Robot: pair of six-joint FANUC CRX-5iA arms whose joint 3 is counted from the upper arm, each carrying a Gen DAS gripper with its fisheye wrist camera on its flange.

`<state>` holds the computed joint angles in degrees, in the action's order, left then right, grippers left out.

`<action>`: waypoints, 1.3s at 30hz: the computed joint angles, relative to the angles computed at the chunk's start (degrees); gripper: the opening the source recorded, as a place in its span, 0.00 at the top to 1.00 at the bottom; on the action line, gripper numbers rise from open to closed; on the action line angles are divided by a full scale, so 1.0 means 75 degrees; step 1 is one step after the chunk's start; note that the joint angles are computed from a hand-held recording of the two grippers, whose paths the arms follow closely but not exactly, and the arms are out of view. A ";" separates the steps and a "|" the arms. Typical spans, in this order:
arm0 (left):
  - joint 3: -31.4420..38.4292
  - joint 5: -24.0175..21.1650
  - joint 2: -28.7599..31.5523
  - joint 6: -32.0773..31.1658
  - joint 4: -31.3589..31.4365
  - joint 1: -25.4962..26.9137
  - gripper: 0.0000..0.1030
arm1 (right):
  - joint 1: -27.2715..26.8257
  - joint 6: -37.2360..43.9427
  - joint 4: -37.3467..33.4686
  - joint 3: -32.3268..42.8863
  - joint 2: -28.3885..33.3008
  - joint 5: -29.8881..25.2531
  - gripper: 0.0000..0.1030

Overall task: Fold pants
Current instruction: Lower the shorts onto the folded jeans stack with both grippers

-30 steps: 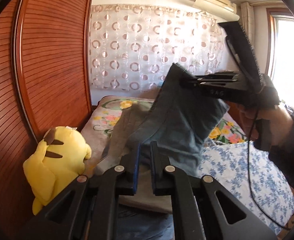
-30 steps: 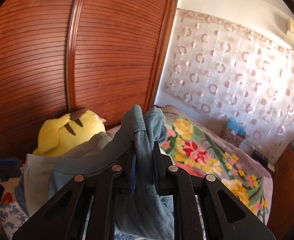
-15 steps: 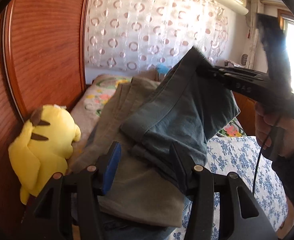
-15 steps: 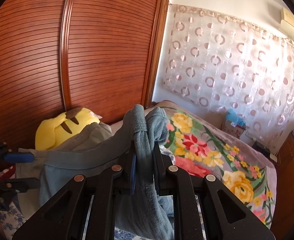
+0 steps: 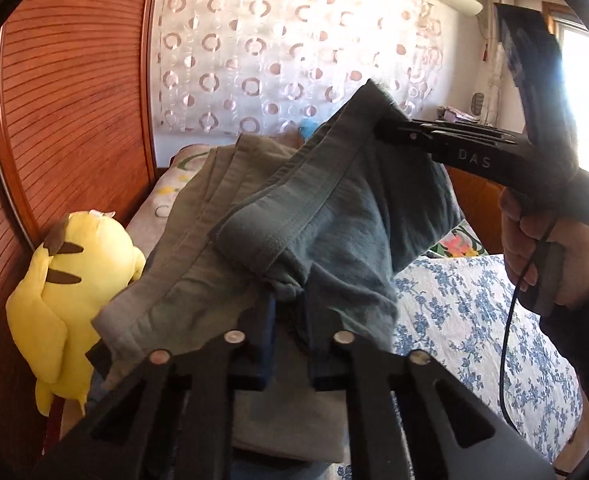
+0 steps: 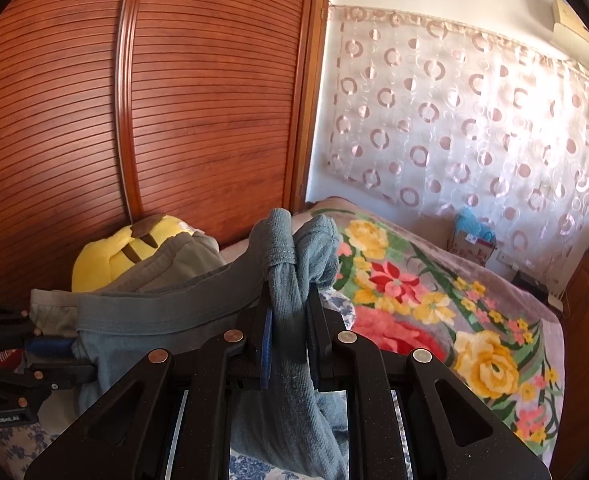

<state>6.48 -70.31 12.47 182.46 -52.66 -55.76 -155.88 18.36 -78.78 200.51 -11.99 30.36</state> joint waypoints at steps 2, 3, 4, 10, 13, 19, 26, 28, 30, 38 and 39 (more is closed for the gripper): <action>0.0126 -0.0153 0.0054 0.0009 -0.0267 -0.0208 0.95 | -0.0015 0.0130 -0.0137 0.0082 0.0063 0.0055 0.89; 0.0172 -0.0218 0.0053 0.0062 -0.0386 -0.0313 0.96 | -0.0010 0.0274 -0.0260 0.0139 0.0123 0.0091 0.89; 0.0247 -0.0321 0.0052 0.0113 -0.0546 -0.0448 0.96 | -0.0001 0.0391 -0.0356 0.0198 0.0184 0.0112 0.89; 0.0370 -0.0923 -0.0102 0.0616 -0.1369 -0.1192 0.96 | 0.0015 0.0600 -0.0588 0.0192 0.0404 0.0384 0.89; 0.0303 -0.1268 -0.0201 0.0936 -0.1553 -0.1440 0.96 | 0.0104 0.0685 -0.0513 0.0078 0.0425 0.0561 0.89; -0.0025 -0.1741 -0.0317 0.1525 -0.1261 -0.1480 0.96 | 0.0491 0.0345 0.0484 -0.0416 0.0038 0.0525 0.89; -0.0346 -0.1947 -0.0306 0.1920 -0.0824 -0.1334 0.95 | 0.0901 -0.1237 0.1612 -0.1058 -0.0707 0.0329 0.75; -0.0394 -0.1943 -0.0299 0.1978 -0.0733 -0.1306 0.94 | 0.0931 -0.1249 0.1299 -0.0943 -0.0680 0.0236 0.69; -0.0438 -0.1888 -0.0302 0.1966 -0.0646 -0.1271 0.92 | 0.0940 -0.0993 0.0739 -0.0716 -0.0538 0.0093 0.59; -0.0229 -0.2200 -0.0142 0.1743 -0.0703 -0.1417 0.60 | 0.0322 -0.0280 -0.0004 0.0034 0.0092 0.0628 0.57; -0.0090 -0.2401 -0.0045 0.1620 -0.0714 -0.1454 0.58 | 0.0268 -0.0189 -0.0104 0.0164 0.0172 0.0688 0.57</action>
